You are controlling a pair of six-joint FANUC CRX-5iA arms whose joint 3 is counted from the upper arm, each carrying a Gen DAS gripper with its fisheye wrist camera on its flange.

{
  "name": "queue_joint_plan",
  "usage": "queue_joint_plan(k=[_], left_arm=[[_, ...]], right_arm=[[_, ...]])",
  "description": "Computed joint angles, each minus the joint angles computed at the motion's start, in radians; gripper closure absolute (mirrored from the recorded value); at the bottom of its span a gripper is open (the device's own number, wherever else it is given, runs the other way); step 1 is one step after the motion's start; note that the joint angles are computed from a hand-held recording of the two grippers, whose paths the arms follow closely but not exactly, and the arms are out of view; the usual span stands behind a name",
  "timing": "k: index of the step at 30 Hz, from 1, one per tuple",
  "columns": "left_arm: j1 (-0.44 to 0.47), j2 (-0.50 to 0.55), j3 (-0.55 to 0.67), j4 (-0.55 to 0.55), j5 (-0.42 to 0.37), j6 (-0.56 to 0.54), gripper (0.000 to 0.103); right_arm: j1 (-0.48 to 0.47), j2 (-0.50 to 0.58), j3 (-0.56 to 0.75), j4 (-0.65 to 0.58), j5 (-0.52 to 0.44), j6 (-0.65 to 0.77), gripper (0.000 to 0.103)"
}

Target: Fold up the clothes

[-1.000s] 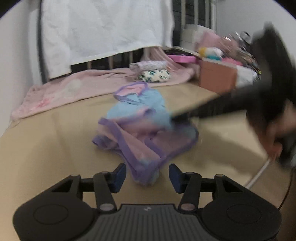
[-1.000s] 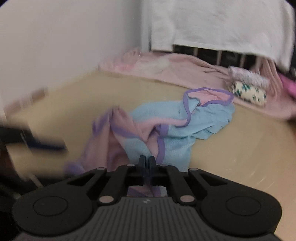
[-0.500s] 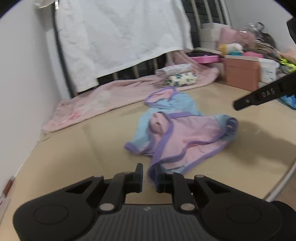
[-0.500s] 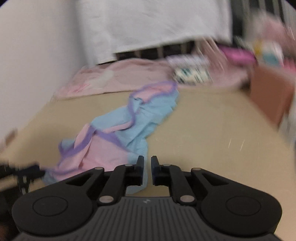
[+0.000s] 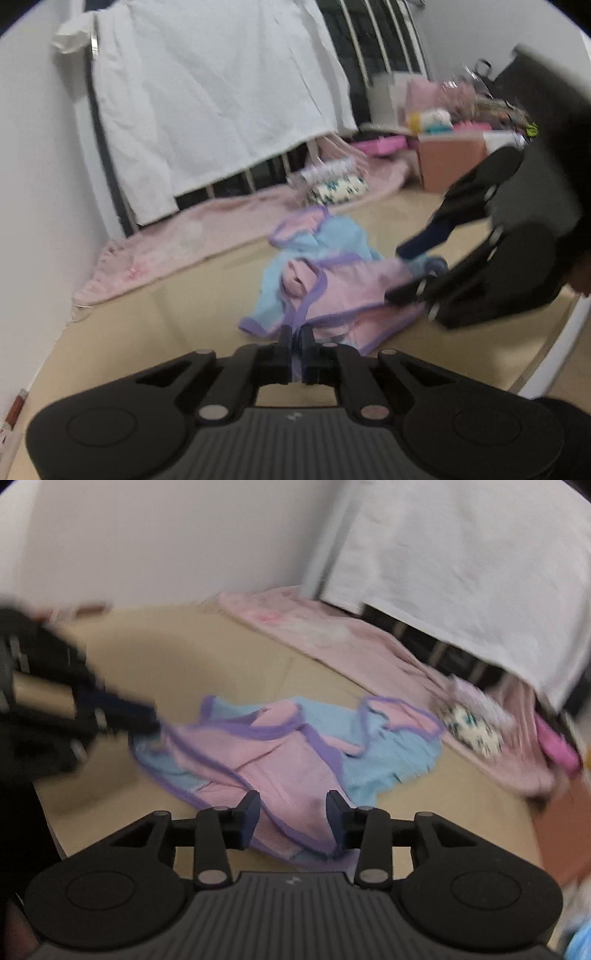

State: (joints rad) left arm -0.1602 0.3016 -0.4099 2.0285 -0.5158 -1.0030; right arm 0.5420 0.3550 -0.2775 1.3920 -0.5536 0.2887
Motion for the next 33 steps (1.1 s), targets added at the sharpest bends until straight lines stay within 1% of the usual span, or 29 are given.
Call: queue_joint_plan(k=[2, 3, 4, 6, 7, 9, 10, 12, 13, 14, 17, 19, 21, 23, 24, 25, 28, 29, 32, 33], left_arm=[[-0.018, -0.013, -0.008, 0.091, 0.008, -0.043, 0.100], [-0.012, -0.012, -0.008, 0.093, -0.004, -0.022, 0.100], [-0.002, -0.011, -0.005, 0.076, -0.014, 0.019, 0.100], [0.007, -0.011, 0.000, 0.057, -0.017, 0.074, 0.100], [0.009, -0.011, 0.002, 0.058, -0.018, 0.080, 0.100], [-0.005, -0.018, -0.004, 0.124, -0.013, 0.027, 0.100], [-0.008, -0.021, -0.008, 0.141, -0.017, 0.005, 0.100], [-0.012, -0.025, -0.011, 0.174, -0.016, -0.023, 0.100], [-0.014, -0.024, -0.011, 0.190, -0.012, -0.030, 0.100], [-0.013, -0.022, -0.009, 0.190, -0.002, -0.020, 0.100], [-0.014, -0.015, -0.004, 0.197, 0.029, -0.002, 0.100], [-0.034, -0.017, -0.006, 0.268, 0.051, -0.077, 0.100], [-0.060, -0.019, -0.004, 0.364, 0.078, -0.176, 0.100], [-0.089, -0.023, 0.002, 0.472, 0.109, -0.284, 0.100], [-0.096, -0.025, 0.004, 0.502, 0.121, -0.320, 0.100], [-0.092, -0.027, -0.002, 0.479, 0.115, -0.308, 0.098], [-0.053, -0.030, -0.034, 0.318, 0.054, -0.198, 0.090], [-0.055, -0.032, -0.042, 0.311, 0.038, -0.223, 0.088], [-0.068, -0.034, -0.063, 0.317, -0.003, -0.327, 0.086], [-0.079, -0.032, -0.068, 0.350, -0.016, -0.385, 0.083]], right_arm=[[0.006, 0.028, 0.036, -0.035, 0.009, 0.100, 0.064], [0.009, 0.041, 0.053, -0.053, 0.017, 0.148, 0.064], [0.010, 0.051, 0.060, -0.037, 0.022, 0.149, 0.064], [0.010, 0.068, 0.066, 0.029, 0.029, 0.107, 0.064], [0.010, 0.077, 0.069, 0.062, 0.031, 0.087, 0.061], [0.010, 0.097, 0.074, 0.126, 0.006, 0.030, 0.061], [0.011, 0.107, 0.078, 0.154, -0.011, 0.004, 0.062], [0.028, 0.132, 0.097, 0.127, -0.079, 0.016, 0.072], [0.040, 0.144, 0.107, 0.099, -0.123, 0.038, 0.081], [0.050, 0.152, 0.107, 0.096, -0.172, 0.037, 0.082], [0.060, 0.144, 0.063, 0.142, -0.279, -0.069, 0.083], [0.067, 0.141, 0.039, 0.158, -0.349, -0.128, 0.087], [0.074, 0.148, 0.032, 0.163, -0.409, -0.153, 0.087], [0.077, 0.153, 0.025, 0.176, -0.448, -0.168, 0.086], [0.078, 0.153, 0.020, 0.188, -0.460, -0.171, 0.086], [0.080, 0.153, 0.014, 0.201, -0.471, -0.173, 0.086], [0.078, 0.138, 0.001, 0.234, -0.460, -0.210, 0.088], [0.077, 0.129, -0.002, 0.245, -0.452, -0.228, 0.093], [0.076, 0.087, -0.020, 0.294, -0.424, -0.293, 0.096], [0.079, 0.074, -0.024, 0.302, -0.416, -0.300, 0.097]])
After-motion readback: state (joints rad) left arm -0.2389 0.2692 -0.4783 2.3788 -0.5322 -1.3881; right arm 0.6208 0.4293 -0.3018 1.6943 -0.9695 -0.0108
